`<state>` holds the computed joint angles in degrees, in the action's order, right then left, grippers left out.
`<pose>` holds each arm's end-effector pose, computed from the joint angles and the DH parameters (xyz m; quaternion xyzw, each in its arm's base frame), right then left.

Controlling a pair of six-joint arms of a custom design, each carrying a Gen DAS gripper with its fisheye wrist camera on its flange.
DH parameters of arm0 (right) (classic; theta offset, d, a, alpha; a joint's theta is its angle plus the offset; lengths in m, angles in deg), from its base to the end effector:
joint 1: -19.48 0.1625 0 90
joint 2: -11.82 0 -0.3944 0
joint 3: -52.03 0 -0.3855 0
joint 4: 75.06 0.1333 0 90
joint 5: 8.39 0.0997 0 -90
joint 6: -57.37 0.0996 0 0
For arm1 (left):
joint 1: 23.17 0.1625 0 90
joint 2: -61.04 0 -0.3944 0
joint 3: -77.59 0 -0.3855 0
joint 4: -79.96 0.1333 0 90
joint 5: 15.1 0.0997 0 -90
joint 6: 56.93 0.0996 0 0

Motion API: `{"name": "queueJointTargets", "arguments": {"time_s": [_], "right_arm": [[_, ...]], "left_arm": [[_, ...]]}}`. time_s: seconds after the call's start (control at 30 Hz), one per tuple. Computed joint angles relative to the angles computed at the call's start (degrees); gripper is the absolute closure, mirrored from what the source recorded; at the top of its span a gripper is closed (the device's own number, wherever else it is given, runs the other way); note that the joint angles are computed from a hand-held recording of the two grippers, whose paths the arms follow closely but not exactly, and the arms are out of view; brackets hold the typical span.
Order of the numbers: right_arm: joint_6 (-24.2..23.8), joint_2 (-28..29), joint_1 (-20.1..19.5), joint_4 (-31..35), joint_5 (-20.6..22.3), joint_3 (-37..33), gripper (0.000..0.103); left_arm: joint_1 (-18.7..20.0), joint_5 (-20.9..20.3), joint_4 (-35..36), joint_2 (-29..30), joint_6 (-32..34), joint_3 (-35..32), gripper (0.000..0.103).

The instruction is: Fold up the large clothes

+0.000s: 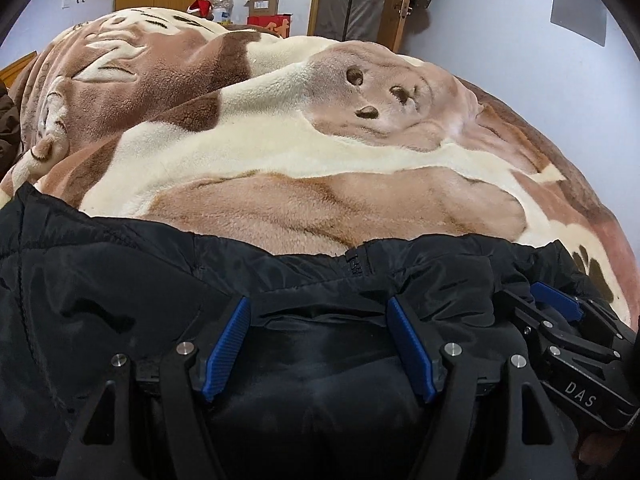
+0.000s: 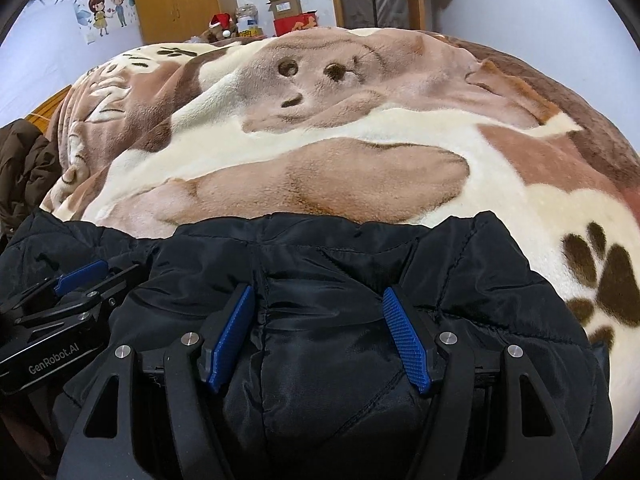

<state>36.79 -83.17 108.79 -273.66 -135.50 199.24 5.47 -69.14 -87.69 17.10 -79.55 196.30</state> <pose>0.0693 -0.3241 0.2898 -0.0038 -0.8490 0.3884 0.3583 -0.3371 -0.4026 -0.0113 0.3081 0.8996 -0.2242 0.2134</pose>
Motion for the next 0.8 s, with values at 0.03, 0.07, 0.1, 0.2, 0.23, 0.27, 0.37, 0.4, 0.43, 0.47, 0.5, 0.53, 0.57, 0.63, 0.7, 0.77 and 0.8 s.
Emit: {"name": "queueJointTargets", "arguments": {"time_s": [0.03, 0.07, 0.1, 0.2, 0.23, 0.27, 0.37, 0.4, 0.43, 0.47, 0.5, 0.53, 0.57, 0.63, 0.7, 0.77, 0.8], "right_arm": [[-0.27, 0.24, -0.02, -0.79, 0.03, 0.19, 0.037], [-0.67, 0.51, -0.23, -1.52, 0.18, 0.27, 0.037], [-0.9, 0.85, -0.23, -2.2, 0.11, 0.34, 0.037], [-1.58, 1.58, -0.49, -4.01, 0.31, 0.54, 0.037], [-1.78, 1.72, -0.64, -4.4, 0.49, 0.57, 0.037], [-1.98, 1.98, -0.73, -5.02, 0.6, 0.63, 0.037], [-2.24, 2.46, -0.86, -6.29, 0.81, 0.85, 0.037], [-2.31, 2.52, -0.9, -6.48, 0.88, 0.87, 0.037], [-2.38, 2.6, -0.96, -6.66, 0.95, 0.86, 0.037], [-2.48, 2.7, -1.03, -6.91, 1.05, 0.89, 0.037], [-2.53, 2.74, -1.06, -7.1, 1.11, 0.94, 0.037], [-2.6, 2.77, -1.11, -7.33, 1.21, 1.01, 0.037], [-2.71, 2.81, -1.19, -7.49, 1.33, 1.03, 0.037], [-2.79, 2.94, -1.19, -7.81, 1.36, 1.06, 0.037], [-2.65, 2.8, -1.13, -7.32, 1.28, 0.96, 0.037], [-1.81, 1.88, -0.82, -4.93, 0.93, 0.67, 0.037], [-1.1, 0.98, -0.24, -2.66, 0.24, 0.29, 0.037]], "left_arm": [[-0.02, 0.08, -0.42, 0.19, 0.05, 0.03, 0.029], [-0.02, 0.23, -0.77, 0.4, 0.19, 0.02, 0.029], [-0.1, 0.49, -0.99, 0.57, 0.27, 0.05, 0.029], [-0.18, 0.91, -1.69, 0.92, 0.42, 0.2, 0.029], [-0.16, 0.85, -1.75, 0.93, 0.42, 0.2, 0.029], [-0.16, 0.85, -1.75, 0.93, 0.42, 0.2, 0.029], [-0.16, 0.99, -1.9, 1.14, 0.54, 0.09, 0.029], [-0.14, 0.97, -1.97, 1.02, 0.57, 0.22, 0.029], [-0.1, 1.02, -2.17, 1.13, 0.64, 0.21, 0.029], [-0.07, 1.06, -2.32, 1.26, 0.7, 0.16, 0.029], [-0.01, 1.03, -2.36, 1.22, 0.75, 0.17, 0.029], [0.0, 1.03, -2.43, 1.26, 0.79, 0.15, 0.029], [-0.01, 1.07, -2.53, 1.34, 0.84, 0.13, 0.029], [0.05, 1.16, -2.64, 1.41, 0.97, 0.06, 0.029], [0.05, 1.1, -2.55, 1.34, 0.93, 0.08, 0.029], [0.07, 0.96, -2.17, 1.23, 0.74, 0.01, 0.029], [0.2, 0.63, -0.86, 0.91, 0.32, -0.41, 0.029]]}}
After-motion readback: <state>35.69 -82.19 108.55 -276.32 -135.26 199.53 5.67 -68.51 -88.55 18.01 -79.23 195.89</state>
